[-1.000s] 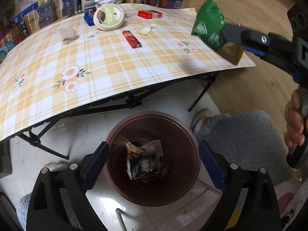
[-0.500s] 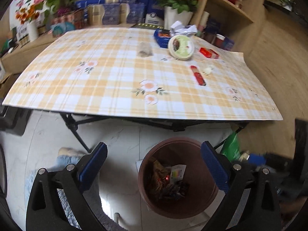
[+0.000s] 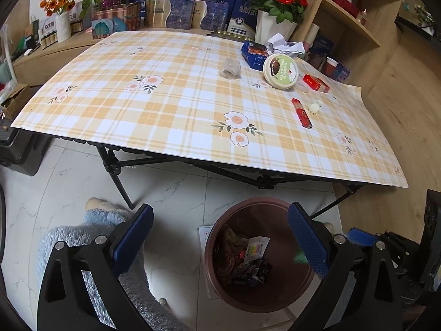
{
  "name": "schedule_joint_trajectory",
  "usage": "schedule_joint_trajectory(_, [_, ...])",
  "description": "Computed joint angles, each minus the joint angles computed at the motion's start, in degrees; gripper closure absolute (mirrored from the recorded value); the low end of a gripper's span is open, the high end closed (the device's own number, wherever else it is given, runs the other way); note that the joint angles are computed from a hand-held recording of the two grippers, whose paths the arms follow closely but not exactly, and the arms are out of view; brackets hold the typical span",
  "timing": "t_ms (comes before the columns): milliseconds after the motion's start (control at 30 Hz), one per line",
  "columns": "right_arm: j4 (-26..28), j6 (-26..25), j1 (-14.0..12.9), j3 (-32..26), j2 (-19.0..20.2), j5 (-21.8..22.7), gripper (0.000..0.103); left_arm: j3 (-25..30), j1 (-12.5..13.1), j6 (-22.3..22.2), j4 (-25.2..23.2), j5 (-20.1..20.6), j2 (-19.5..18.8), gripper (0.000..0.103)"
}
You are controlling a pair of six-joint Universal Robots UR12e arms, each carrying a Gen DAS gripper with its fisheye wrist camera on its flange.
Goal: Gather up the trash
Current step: 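Carry the green-and-gold wrapper over the brown bin and open the right tool, then move both open tools from the bin back over the table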
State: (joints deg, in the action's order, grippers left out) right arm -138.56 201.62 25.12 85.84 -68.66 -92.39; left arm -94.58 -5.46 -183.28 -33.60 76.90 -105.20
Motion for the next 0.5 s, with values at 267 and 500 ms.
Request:
schedule_joint_trajectory(267, [-1.5, 1.8, -0.1, 0.5, -0.4, -2.8, 0.006, 0.4, -0.3, 0.7, -1.1, 0.6, -0.2, 0.007])
schedule_joint_trajectory(500, [-0.9, 4.3, -0.5, 0.8, -0.7, -4.5, 0.006, 0.9, -0.7, 1.0, -2.2, 1.6, -0.4, 0.007])
